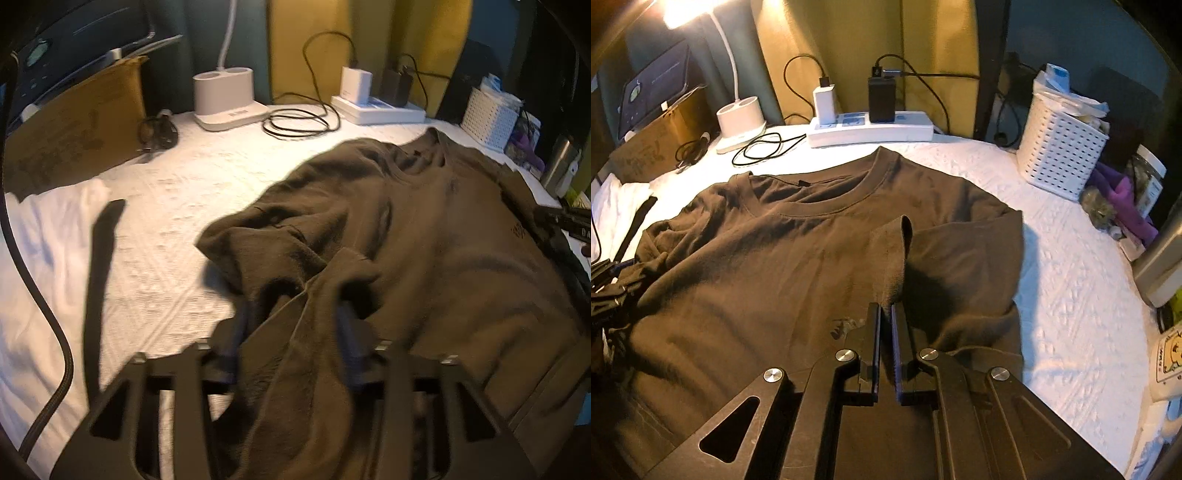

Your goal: Fold small clothes

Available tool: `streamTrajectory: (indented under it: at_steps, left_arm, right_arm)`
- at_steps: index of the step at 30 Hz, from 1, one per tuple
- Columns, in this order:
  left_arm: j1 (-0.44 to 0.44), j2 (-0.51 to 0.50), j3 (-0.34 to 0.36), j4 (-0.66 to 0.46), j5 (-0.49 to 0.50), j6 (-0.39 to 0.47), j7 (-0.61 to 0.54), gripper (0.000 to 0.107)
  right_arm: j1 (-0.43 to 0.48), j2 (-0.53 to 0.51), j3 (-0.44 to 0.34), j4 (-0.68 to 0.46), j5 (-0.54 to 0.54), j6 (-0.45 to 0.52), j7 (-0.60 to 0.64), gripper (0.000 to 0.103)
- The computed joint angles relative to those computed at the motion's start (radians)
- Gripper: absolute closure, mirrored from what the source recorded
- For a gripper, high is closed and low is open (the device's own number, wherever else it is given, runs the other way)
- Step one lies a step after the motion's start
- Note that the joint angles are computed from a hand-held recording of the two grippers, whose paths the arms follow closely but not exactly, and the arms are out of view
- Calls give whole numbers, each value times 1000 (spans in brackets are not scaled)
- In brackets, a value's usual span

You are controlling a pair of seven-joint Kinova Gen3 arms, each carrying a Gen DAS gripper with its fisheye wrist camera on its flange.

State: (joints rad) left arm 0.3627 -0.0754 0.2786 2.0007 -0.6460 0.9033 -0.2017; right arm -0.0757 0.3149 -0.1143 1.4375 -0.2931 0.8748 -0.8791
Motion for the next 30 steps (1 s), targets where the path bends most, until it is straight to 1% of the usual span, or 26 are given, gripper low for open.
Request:
streamTrajectory:
  at_steps: [1,2,4,6,8,9,10,11,12,13,14,15,18,21,24,27,29,30]
  left_arm:
    - [8,0,-2,-4,-11,22,20,87]
    - [1,-9,13,-2,-25,53,57,90]
    - [-2,-36,24,19,-52,87,124,90]
    - [-12,-68,31,43,-50,106,162,90]
    - [-23,-81,44,51,-47,120,178,90]
    - [-25,-92,55,55,-51,128,195,90]
    - [-28,-95,65,53,-54,134,204,90]
    - [-29,-100,80,51,-64,147,220,90]
    - [-29,-103,94,50,-75,161,236,90]
    - [-29,-107,102,49,-81,171,247,90]
    - [-29,-112,107,50,-81,179,256,90]
    - [-30,-115,111,47,-81,189,264,90]
    - [-29,-122,133,49,-84,232,297,90]
    - [-28,-136,127,62,-67,246,311,90]
    - [-35,-162,110,79,-35,209,303,90]
    - [-53,-178,114,91,-9,174,289,89]
    - [-66,-173,124,94,1,162,283,74]
    - [-72,-169,128,98,3,155,285,59]
  right_arm:
    - [6,-1,-1,-1,-3,7,8,97]
    - [13,2,-2,-5,-6,18,21,97]
    - [24,11,-4,-10,-10,48,50,96]
    - [23,27,-2,-12,-5,74,61,95]
    - [18,34,6,5,-13,74,78,89]
    - [26,25,3,22,-39,57,111,79]
    - [34,25,-2,30,-58,56,133,56]
    - [51,29,-26,24,-62,72,140,35]
    - [52,34,-37,17,-51,83,135,1]
    - [33,34,-31,21,-23,78,120,0]
    - [5,27,-7,37,-11,57,117,0]
    - [-6,19,0,54,-4,36,120,0]
    - [13,5,-11,70,-26,27,129,0]
    - [34,-36,-4,87,-55,-2,133,0]
    - [84,-63,10,84,-113,-22,165,0]
    - [134,-55,34,62,-152,-15,168,0]
    - [157,-33,50,38,-149,19,157,0]
    - [166,-28,50,38,-144,23,165,1]
